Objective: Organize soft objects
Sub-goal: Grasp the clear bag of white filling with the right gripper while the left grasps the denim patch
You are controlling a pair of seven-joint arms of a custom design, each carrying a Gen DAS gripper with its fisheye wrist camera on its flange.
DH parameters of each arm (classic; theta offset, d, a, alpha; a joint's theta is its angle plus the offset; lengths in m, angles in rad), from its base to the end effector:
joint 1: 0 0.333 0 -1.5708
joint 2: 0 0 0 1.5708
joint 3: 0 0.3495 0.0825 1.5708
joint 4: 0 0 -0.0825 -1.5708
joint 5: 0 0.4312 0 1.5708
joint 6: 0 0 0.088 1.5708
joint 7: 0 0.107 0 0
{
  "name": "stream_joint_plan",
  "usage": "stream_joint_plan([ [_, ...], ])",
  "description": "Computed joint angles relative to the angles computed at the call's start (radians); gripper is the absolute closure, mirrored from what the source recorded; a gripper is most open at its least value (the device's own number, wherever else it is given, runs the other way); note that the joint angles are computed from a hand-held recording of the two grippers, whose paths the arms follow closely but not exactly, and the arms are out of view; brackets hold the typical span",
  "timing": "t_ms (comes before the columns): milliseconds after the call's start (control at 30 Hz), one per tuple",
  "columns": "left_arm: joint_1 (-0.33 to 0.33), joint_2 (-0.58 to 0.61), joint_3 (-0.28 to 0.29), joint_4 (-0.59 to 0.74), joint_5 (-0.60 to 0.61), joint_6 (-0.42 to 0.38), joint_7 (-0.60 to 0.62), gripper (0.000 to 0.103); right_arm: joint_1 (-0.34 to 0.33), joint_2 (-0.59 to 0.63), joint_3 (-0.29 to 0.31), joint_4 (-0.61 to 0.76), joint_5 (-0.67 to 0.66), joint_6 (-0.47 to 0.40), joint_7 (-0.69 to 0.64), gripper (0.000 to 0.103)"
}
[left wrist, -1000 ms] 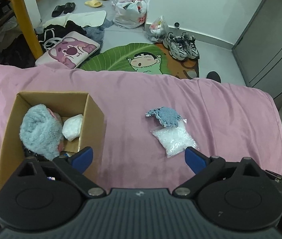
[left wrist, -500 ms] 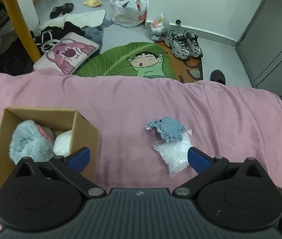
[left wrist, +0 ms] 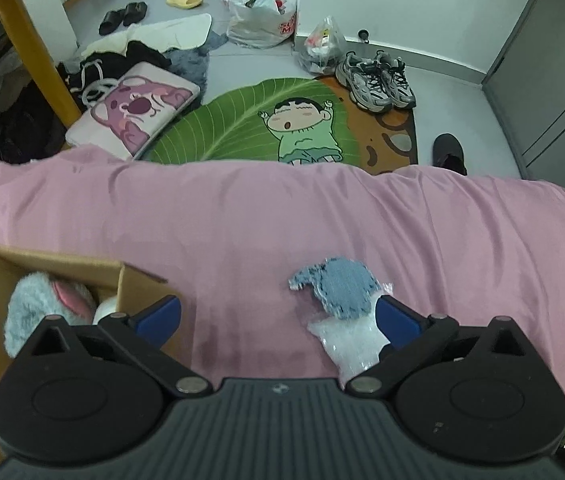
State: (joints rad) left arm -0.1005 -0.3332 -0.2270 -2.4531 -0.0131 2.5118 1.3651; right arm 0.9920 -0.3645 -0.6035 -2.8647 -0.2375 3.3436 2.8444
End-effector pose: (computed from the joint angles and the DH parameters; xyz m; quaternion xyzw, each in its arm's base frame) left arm 0.4702 -0.1636 0.4660 -0.6528 0.7325 -0.1494 0.1228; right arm 0.3711 0.1867 0.3652 -0.3935 0.8300 0.0948 0.3838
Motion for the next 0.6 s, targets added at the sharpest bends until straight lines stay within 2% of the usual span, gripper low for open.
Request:
stream_joint_plan([
  [33, 0.004, 0.006, -0.005, 0.002, 0.009, 0.005, -0.008, 0.0, -0.011, 0.016, 0.014, 0.006, 0.006, 0.001, 0.004, 0.06],
  [67, 0.004, 0.013, -0.007, 0.004, 0.011, 0.008, -0.013, 0.0, -0.037, 0.024, 0.044, 0.01, 0.011, -0.012, 0.009, 0.066],
  [133, -0.004, 0.029, -0.002, 0.009, -0.005, 0.015, -0.013, 0.001, -0.042, 0.031, 0.051, 0.013, 0.013, -0.01, 0.007, 0.08],
  [167, -0.007, 0.037, 0.0, 0.012, -0.014, 0.016, -0.015, 0.001, -0.039, 0.029, 0.045, 0.013, 0.01, -0.01, 0.007, 0.081],
  [200, -0.01, 0.045, 0.001, 0.014, -0.02, 0.02, -0.019, 0.001, -0.067, 0.025, 0.074, 0.013, 0.011, -0.02, 0.004, 0.084],
  [267, -0.015, 0.058, 0.002, 0.017, -0.03, 0.024, -0.022, 0.002, -0.184, 0.013, 0.202, 0.009, 0.027, -0.051, -0.011, 0.086],
  [433, -0.025, 0.092, -0.004, 0.027, -0.034, 0.03, -0.043, 0.003, -0.382, -0.046, 0.408, -0.001, 0.057, -0.147, -0.064, 0.088],
  [600, -0.025, 0.136, -0.024, 0.03, 0.034, 0.065, -0.098, 0.003, -0.5, -0.111, 0.534, -0.01, 0.069, -0.252, -0.103, 0.088],
])
